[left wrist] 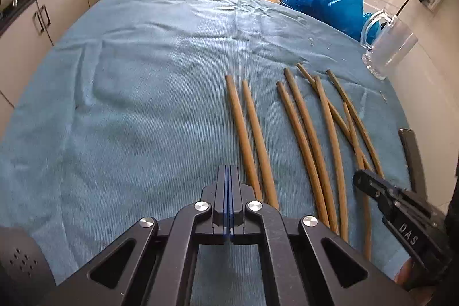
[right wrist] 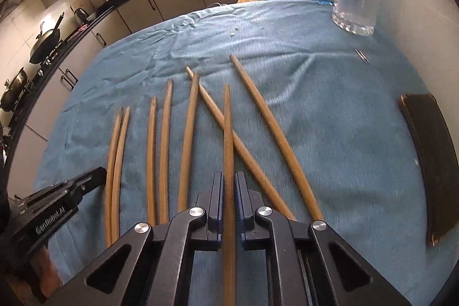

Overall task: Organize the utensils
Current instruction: 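Close the left tool on a chopstick while the right tool grasps another, then lift both chopsticks upright and carry them over the black cup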

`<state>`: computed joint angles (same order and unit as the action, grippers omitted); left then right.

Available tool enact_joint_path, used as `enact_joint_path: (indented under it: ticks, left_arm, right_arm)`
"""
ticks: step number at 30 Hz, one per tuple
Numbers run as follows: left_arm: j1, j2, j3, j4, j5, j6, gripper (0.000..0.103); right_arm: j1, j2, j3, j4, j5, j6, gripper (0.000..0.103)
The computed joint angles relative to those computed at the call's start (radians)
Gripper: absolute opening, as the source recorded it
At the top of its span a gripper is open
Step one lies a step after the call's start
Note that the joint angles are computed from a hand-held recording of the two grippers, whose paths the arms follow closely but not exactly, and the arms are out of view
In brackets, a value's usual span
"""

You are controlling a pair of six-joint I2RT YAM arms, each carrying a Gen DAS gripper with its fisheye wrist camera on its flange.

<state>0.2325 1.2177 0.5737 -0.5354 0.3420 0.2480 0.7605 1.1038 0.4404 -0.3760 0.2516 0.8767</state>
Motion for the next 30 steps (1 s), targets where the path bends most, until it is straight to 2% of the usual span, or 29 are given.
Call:
enact_joint_path:
  ticks: [2,5,8,14,19,22,24,30]
  left_arm:
    - [0.062,0.012,0.019,-0.062,0.085,0.049,0.0]
    - [0.11,0.03,0.04,-0.114,0.184,0.066,0.0]
    - [0.076,0.02,0.038,-0.098,0.187,0.034,0.0]
    - [-0.052,-0.01,0.0,-0.004,0.038,-0.042,0.001]
    - [-0.094,0.011,0.019,0.002,-0.004,-0.069,0.003]
    - [-0.08,0.038,0.034,-0.007,0.035,-0.079,0.003]
    - [-0.086,0.052,0.035,0.007,0.028,-0.09,0.005]
    - [-0.206,0.037,0.005,0.092,-0.128,-0.131,0.009]
  right_arm:
    - [0.017,-0.055,-0.028,-0.022,-0.005,0.014,0.009]
    - [0.037,-0.124,-0.065,-0.041,-0.016,0.039,0.009]
    - [0.045,-0.179,-0.094,-0.046,-0.025,0.051,0.009]
    - [0.043,-0.222,-0.122,-0.035,-0.041,0.065,0.009]
    - [0.052,-0.259,-0.143,-0.034,-0.042,0.084,0.009]
    - [0.04,-0.281,-0.152,-0.037,-0.054,0.074,0.009]
    - [0.033,-0.297,-0.16,-0.036,-0.063,0.068,0.009]
    - [0.036,-0.3,-0.161,-0.037,-0.059,0.071,0.009]
